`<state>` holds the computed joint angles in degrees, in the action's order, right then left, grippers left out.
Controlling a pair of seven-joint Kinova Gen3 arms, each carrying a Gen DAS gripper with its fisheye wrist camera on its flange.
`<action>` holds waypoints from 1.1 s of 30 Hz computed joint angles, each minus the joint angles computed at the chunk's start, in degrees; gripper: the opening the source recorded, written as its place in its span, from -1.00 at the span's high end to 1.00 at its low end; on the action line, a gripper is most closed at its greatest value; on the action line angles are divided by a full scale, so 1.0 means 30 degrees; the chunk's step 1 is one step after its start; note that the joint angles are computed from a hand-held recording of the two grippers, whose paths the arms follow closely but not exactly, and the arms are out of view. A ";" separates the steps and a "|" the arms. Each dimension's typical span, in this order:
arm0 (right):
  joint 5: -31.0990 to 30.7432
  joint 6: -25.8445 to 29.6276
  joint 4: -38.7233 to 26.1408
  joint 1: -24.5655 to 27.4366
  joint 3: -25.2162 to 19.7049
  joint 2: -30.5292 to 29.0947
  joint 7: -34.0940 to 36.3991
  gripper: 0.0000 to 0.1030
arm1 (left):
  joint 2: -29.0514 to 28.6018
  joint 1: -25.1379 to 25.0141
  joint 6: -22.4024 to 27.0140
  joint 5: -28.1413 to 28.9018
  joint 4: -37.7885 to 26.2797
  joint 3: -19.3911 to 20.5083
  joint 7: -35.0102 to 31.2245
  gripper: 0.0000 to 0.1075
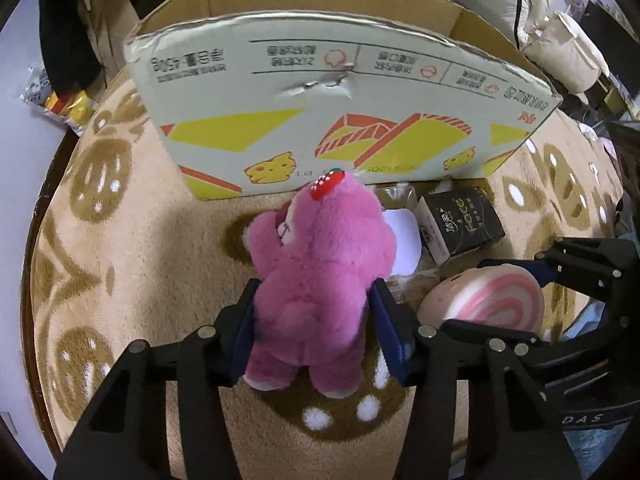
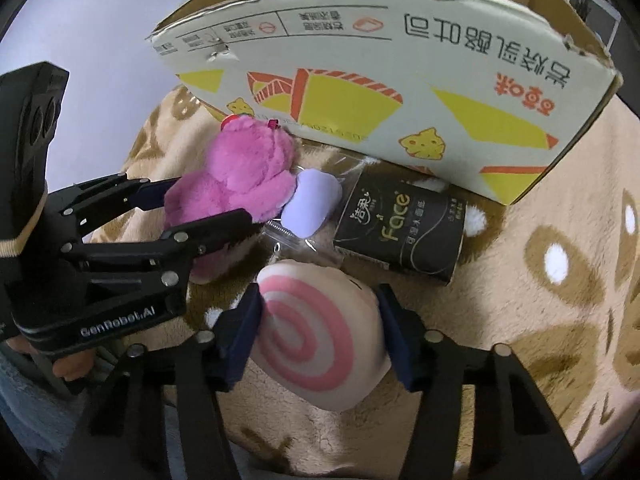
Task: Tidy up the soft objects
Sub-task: 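Grasp the pink bear with the left tool while the right tool grasps the swirl cushion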
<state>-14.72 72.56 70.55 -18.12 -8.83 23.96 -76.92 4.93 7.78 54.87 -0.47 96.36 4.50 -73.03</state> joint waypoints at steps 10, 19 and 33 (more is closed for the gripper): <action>0.1538 -0.1310 0.1280 -0.0823 0.0211 -0.1308 -0.0617 0.23 | -0.0458 0.0303 0.0171 -0.1286 0.0224 0.0072 0.0832 0.14; 0.2026 -0.2700 0.2117 -0.0659 0.0410 -0.2627 -0.1461 0.25 | -0.1492 0.0387 0.0225 -0.1923 0.0627 0.0261 0.2099 0.16; 0.0714 -0.8537 0.5038 0.0764 0.0533 -0.5795 -0.1898 0.25 | -0.4787 0.0574 -0.1121 -0.6935 0.1834 0.2477 0.7584 0.16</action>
